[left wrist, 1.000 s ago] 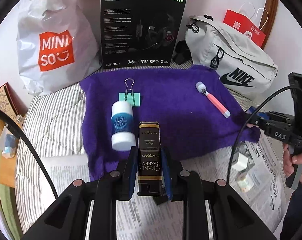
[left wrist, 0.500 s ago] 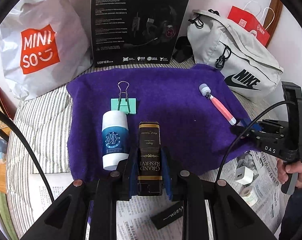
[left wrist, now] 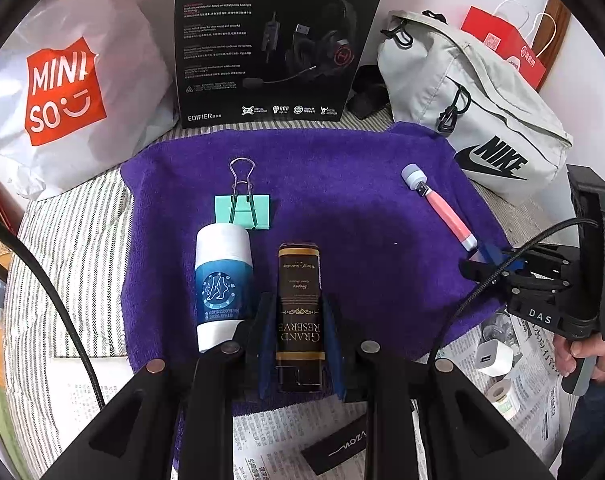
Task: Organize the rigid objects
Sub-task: 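Carry the black-and-gold tube and blue-lidded jar onto the towel and open both tools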
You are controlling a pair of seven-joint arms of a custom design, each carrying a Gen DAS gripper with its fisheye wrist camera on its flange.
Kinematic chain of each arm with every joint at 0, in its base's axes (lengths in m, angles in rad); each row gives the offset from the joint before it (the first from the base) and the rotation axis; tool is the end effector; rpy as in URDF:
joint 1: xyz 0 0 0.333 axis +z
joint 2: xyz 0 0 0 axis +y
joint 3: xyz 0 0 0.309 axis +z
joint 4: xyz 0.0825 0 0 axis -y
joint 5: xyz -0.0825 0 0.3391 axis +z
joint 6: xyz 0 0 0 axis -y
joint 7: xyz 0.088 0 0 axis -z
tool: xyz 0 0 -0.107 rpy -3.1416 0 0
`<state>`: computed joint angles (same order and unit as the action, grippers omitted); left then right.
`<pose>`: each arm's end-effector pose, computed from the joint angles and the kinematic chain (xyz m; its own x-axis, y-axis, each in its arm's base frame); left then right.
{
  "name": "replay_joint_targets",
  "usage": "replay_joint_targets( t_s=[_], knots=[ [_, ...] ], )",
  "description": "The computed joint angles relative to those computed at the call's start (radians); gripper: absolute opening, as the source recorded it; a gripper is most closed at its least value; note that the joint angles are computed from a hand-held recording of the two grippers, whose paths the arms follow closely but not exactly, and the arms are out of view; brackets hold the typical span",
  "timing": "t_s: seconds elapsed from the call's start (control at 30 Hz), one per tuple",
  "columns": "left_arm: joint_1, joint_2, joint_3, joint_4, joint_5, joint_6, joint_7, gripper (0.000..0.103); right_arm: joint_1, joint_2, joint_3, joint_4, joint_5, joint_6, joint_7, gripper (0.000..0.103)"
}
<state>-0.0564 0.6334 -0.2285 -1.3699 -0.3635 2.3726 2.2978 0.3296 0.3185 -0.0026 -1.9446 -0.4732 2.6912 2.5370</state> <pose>0.6927 -0.1645 0.4074 -0.6865 -0.7136 0.1396 -0.6656 0.5395 -0.5156 0.5738 0.2105 0.3841 -0.2319 -0.9695 -0.0788 -0.8426 0.2407 -0.4817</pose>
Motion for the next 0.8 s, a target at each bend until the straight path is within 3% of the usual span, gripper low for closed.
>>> replay_joint_targets(
  t_s=[0.2, 0.37, 0.6, 0.8],
  knots=[
    [-0.012, 0.040, 0.004, 0.057, 0.015, -0.036, -0.029, 0.022, -0.009, -0.009, 0.005, -0.023, 0.014, 0.043, -0.021, 0.029],
    [-0.035, 0.086, 0.015, 0.123, 0.051, -0.054, -0.065, 0.022, 0.008, -0.034, -0.009, -0.043, -0.015, 0.048, 0.006, 0.051],
    [-0.062, 0.134, 0.030, 0.180, 0.104, -0.053, -0.119, 0.022, 0.022, -0.111, -0.027, -0.104, -0.135, 0.049, 0.138, 0.052],
    [-0.087, 0.151, 0.047, 0.202, 0.157, -0.030, -0.155, 0.022, 0.014, -0.173, -0.008, -0.153, -0.226, 0.028, 0.264, 0.052]
  ],
)
